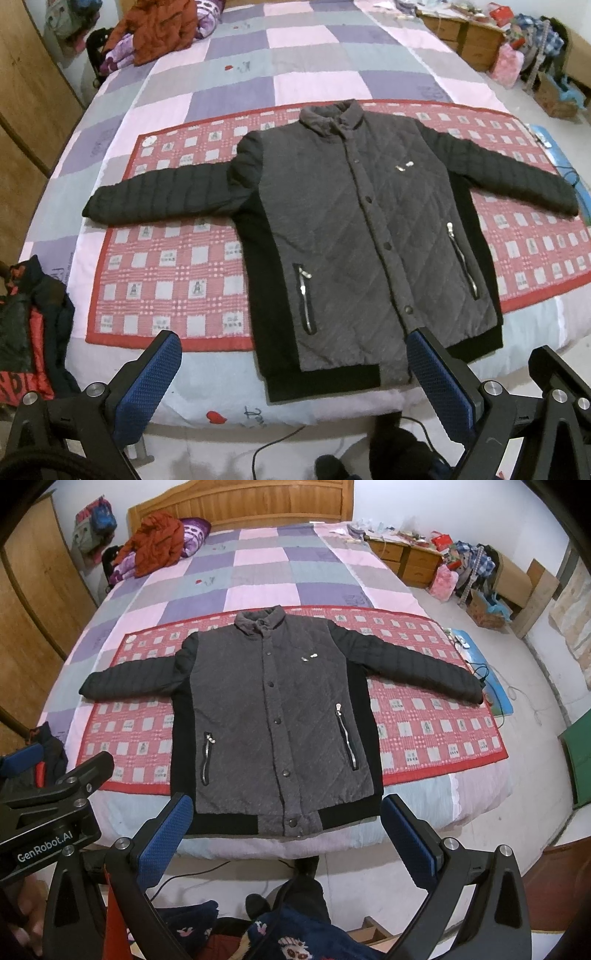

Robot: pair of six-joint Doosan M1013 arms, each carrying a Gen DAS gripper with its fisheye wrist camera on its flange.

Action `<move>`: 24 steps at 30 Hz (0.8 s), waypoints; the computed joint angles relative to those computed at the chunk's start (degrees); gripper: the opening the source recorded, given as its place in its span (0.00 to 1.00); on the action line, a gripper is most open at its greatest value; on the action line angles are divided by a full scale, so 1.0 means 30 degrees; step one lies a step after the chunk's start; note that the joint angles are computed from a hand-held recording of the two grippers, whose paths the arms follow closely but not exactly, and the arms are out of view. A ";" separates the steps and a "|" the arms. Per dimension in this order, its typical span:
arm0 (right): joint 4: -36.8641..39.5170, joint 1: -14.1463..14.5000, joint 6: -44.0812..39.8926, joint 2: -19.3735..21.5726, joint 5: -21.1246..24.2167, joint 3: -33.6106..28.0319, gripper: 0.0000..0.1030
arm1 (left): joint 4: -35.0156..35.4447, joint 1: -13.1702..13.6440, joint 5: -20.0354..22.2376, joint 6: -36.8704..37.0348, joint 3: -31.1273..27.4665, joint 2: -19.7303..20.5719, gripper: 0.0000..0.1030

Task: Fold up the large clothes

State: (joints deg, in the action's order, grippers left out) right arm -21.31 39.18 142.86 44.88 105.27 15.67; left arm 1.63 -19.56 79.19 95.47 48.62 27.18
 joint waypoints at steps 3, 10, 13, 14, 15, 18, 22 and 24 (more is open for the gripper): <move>0.0560 -0.0531 -0.0204 -0.0487 -0.0774 0.1166 1.00 | 0.0310 -0.0396 0.0639 -0.0574 -0.1170 0.0826 0.98; 0.1433 -0.1870 -0.1449 -0.1381 -0.2473 0.3328 1.00 | 0.0793 -0.1036 0.1807 -0.1774 -0.3484 0.2358 0.98; 0.1596 -0.2284 -0.2005 -0.1683 -0.3137 0.4098 1.00 | 0.0982 -0.1319 0.2296 -0.2319 -0.4462 0.3025 0.98; 0.1700 -0.2494 -0.2292 -0.1675 -0.3249 0.4137 1.00 | 0.1043 -0.1400 0.2490 -0.2481 -0.4842 0.3277 0.98; 0.1782 -0.2608 -0.2434 -0.1771 -0.3457 0.4381 1.00 | 0.1134 -0.1492 0.2639 -0.2634 -0.5144 0.3486 0.98; 0.2307 -0.3199 -0.3102 -0.2017 -0.4176 0.5111 1.00 | 0.1505 -0.1764 0.2689 -0.3121 -0.5721 0.3971 0.97; 0.2725 -0.3674 -0.3797 -0.2489 -0.5777 0.6543 1.00 | 0.2058 -0.2027 0.2230 -0.3567 -0.5869 0.4414 0.96; 0.3189 -0.4009 -0.4209 -0.2522 -0.6521 0.7109 1.00 | 0.1706 -0.1952 0.2706 -0.3778 -0.6491 0.4969 0.94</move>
